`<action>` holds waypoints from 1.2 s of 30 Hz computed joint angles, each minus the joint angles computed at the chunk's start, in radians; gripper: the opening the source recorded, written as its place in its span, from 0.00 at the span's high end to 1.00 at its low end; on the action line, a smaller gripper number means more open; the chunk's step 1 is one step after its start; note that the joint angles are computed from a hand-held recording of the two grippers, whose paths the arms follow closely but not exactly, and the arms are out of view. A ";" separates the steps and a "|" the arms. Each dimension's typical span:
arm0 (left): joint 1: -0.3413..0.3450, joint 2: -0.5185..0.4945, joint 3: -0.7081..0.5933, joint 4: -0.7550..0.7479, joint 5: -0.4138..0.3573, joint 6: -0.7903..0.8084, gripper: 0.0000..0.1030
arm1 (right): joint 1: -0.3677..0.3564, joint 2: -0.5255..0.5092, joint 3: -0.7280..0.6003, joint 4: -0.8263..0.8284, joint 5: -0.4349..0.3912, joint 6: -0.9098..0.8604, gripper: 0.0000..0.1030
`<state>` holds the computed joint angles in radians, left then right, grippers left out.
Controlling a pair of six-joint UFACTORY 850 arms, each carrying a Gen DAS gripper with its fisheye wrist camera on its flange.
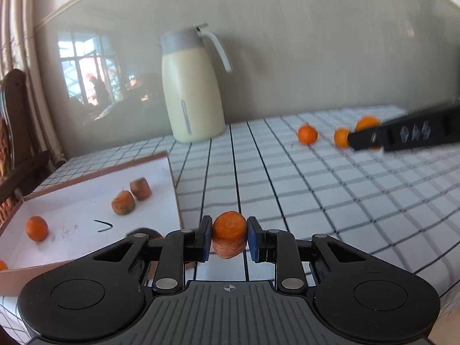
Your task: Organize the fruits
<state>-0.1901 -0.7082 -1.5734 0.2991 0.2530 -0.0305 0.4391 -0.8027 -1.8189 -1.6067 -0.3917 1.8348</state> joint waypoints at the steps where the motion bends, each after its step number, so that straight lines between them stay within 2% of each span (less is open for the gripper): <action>1: 0.002 0.011 0.012 -0.016 0.011 0.013 0.75 | 0.001 0.000 -0.003 -0.001 0.006 -0.006 0.79; 9: 0.033 0.061 0.053 0.019 0.041 -0.074 0.75 | 0.025 -0.012 -0.044 -0.017 0.057 -0.056 0.79; 19: 0.067 0.093 0.078 -0.055 0.080 -0.039 0.75 | 0.062 -0.056 -0.136 -0.107 0.114 -0.025 0.79; 30: 0.116 0.094 0.071 -0.145 0.092 0.017 0.75 | 0.086 -0.133 -0.272 -0.019 0.162 -0.150 0.79; 36: 0.142 0.094 0.069 -0.182 0.100 0.039 0.75 | 0.098 -0.183 -0.358 0.108 0.180 -0.296 0.79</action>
